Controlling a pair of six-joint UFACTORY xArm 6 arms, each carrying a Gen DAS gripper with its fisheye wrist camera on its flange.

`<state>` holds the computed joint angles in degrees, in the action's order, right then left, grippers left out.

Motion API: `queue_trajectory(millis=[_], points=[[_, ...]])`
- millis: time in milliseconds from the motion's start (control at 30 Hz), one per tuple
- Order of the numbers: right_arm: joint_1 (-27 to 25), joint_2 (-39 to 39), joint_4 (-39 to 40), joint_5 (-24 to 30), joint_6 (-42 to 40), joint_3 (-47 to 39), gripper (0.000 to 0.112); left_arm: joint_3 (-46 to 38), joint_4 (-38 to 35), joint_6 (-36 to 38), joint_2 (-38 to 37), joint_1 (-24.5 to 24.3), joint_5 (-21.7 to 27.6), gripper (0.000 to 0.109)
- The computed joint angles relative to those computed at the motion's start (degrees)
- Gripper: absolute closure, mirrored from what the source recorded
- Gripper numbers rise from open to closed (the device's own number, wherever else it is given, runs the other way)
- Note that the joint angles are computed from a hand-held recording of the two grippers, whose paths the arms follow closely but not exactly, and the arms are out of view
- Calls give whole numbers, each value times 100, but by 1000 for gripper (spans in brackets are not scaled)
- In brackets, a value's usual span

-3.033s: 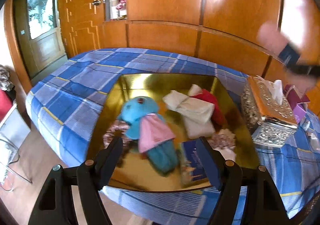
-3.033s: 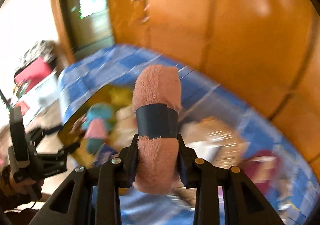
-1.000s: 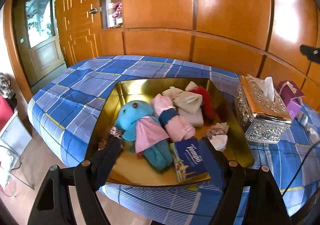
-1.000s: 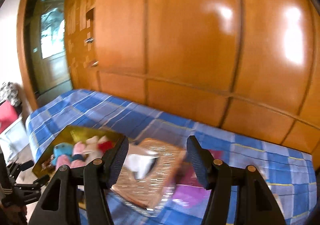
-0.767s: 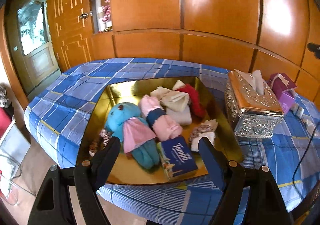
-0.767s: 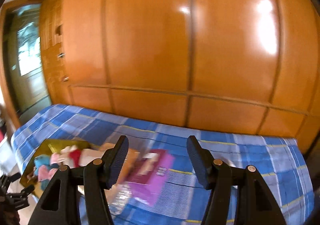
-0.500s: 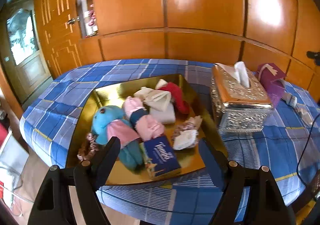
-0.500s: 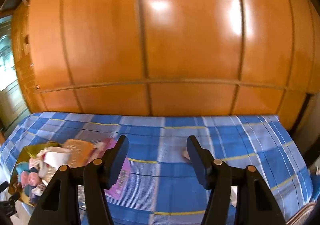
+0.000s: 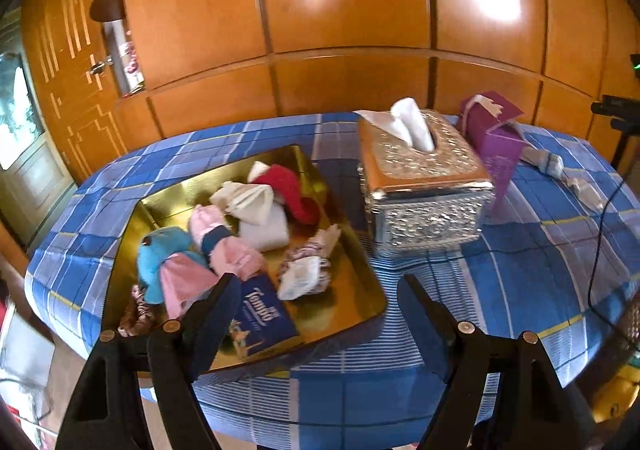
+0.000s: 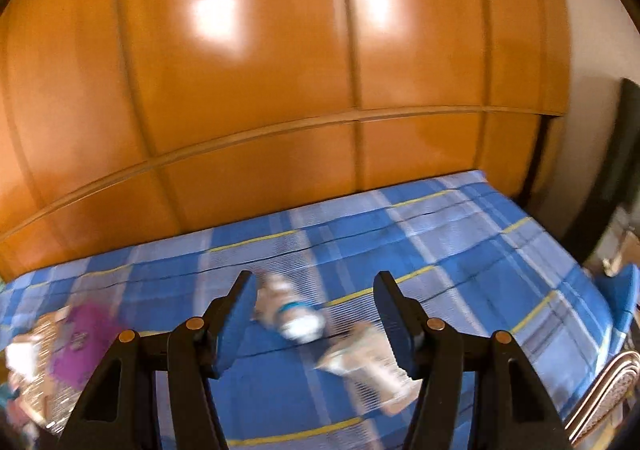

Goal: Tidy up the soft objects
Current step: 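Move both tools back across the bed toward the remaining items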

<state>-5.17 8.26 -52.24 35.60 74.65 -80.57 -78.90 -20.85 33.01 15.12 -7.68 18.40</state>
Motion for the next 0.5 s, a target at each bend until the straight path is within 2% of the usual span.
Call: queue_trajectory(millis=[133,167,200,233,267,300,400,500], points=[[-205,84,-552,426,900,144,51,5,-97,192,-25,-113,120,28],[-218,119,-453,643,950,165,51,8,-93,216,-28,-141,132,28],[-329,186,-114,627,816,196,51,15,-96,250,-36,-172,145,28],[-462,175,222,372,824,278,51,20,-99,280,-42,-204,163,28],[-553,89,319,199,949,396,51,10,-105,307,-36,-232,186,28],[-552,82,214,266,1001,400,51,1,-111,330,-30,-260,205,28],[-665,49,584,-82,809,530,51,-25,-115,409,-8,-350,283,28],[-703,73,770,-153,723,528,51,-55,-191,573,3,-459,360,28]])
